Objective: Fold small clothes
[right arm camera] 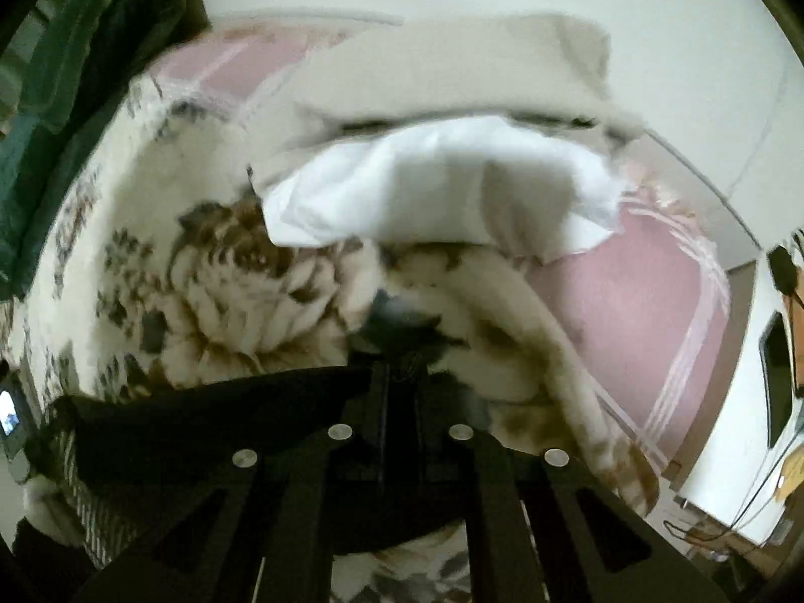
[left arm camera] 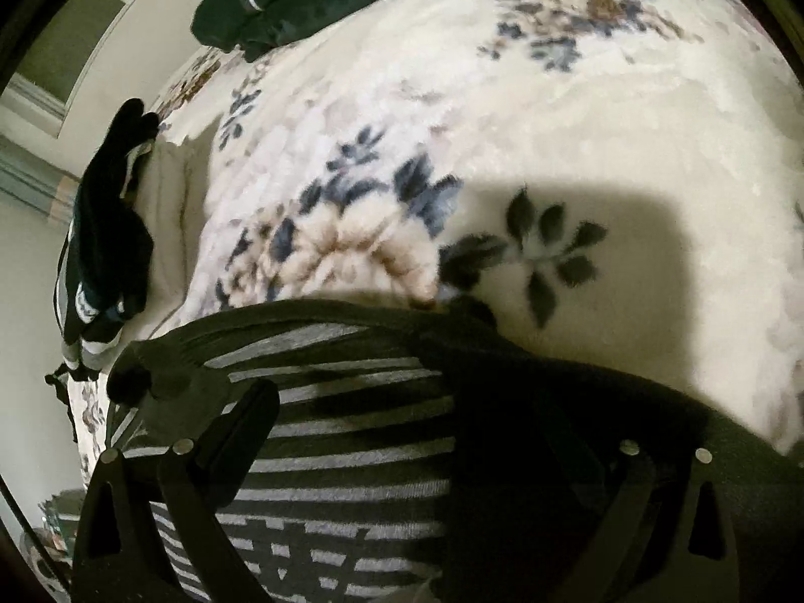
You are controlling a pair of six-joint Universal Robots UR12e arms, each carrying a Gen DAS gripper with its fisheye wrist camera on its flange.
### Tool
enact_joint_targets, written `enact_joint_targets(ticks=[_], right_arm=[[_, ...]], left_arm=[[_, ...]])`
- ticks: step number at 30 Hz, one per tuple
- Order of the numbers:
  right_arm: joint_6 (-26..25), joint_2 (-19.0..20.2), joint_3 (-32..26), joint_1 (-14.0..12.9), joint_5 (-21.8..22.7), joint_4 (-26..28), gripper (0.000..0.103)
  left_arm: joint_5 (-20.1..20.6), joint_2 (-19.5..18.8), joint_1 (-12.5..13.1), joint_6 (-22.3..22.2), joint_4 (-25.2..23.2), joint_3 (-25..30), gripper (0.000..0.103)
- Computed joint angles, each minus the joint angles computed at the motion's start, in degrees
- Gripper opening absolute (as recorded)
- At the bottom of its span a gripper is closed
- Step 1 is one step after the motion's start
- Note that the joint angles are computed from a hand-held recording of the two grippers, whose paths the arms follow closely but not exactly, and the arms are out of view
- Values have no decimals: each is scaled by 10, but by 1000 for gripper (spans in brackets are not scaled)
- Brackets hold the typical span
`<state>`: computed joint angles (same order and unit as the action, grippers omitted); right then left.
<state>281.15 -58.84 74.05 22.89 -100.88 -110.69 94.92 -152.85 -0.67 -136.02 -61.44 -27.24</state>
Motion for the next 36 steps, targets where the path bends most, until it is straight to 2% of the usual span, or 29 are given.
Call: enact_joint_targets(ticks=[2,3,4,6,9,12,15,17,18,19,20,21,23,24,28,30,32,33,34,35,36], right_arm=[[-1,-8,30,-4,46,-24,21],[14,-14,48,-6,57,-49,38],[39,-23,70,0,47,-79,54],[88,-35,98,10,20,-126,69],[154,-42,147,22,6,-226,69],[179,-30,173,26,6,-302,69],[190,-10,152,31,-17,-287,74],[176,0,130,30,-26,-271,70],[155,10,115,27,-23,-269,53],[139,11,111,24,-9,-269,25],[117,13,107,20,8,-278,13],[99,17,100,17,12,-291,9],[85,8,91,17,-5,-272,8],[79,0,84,18,-34,-262,8],[60,-25,69,14,-110,-232,8],[42,-29,65,5,-110,-223,8],[29,-30,72,-8,-84,-231,8],[24,-27,73,-18,-57,-224,17],[27,-28,75,-24,-41,-212,33],[45,-32,85,-26,-32,-206,39],[83,-35,97,-22,-45,-220,51]], left_arm=[[-18,11,5,-4,7,-12,103],[-28,20,9,-6,15,-24,103],[-39,30,15,-10,21,-36,103],[-55,51,26,-23,26,-62,103],[-56,94,46,-34,34,-126,103],[-30,128,66,-34,38,-185,103],[4,155,80,-28,59,-243,103],[33,166,91,-24,68,-273,103],[42,170,96,-27,75,-284,103],[47,173,99,-32,79,-291,103],[48,175,103,-36,80,-297,103],[48,178,105,-39,81,-301,103],[47,182,109,-44,85,-309,103],[43,183,109,-46,81,-308,103],[-9,190,113,-67,59,-293,103],[-34,197,114,-74,50,-296,103],[-53,203,113,-73,43,-301,103],[-56,206,111,-74,42,-306,103],[-59,206,110,-73,38,-307,103],[-57,210,108,-74,35,-313,103],[-58,211,108,-75,31,-317,103]])
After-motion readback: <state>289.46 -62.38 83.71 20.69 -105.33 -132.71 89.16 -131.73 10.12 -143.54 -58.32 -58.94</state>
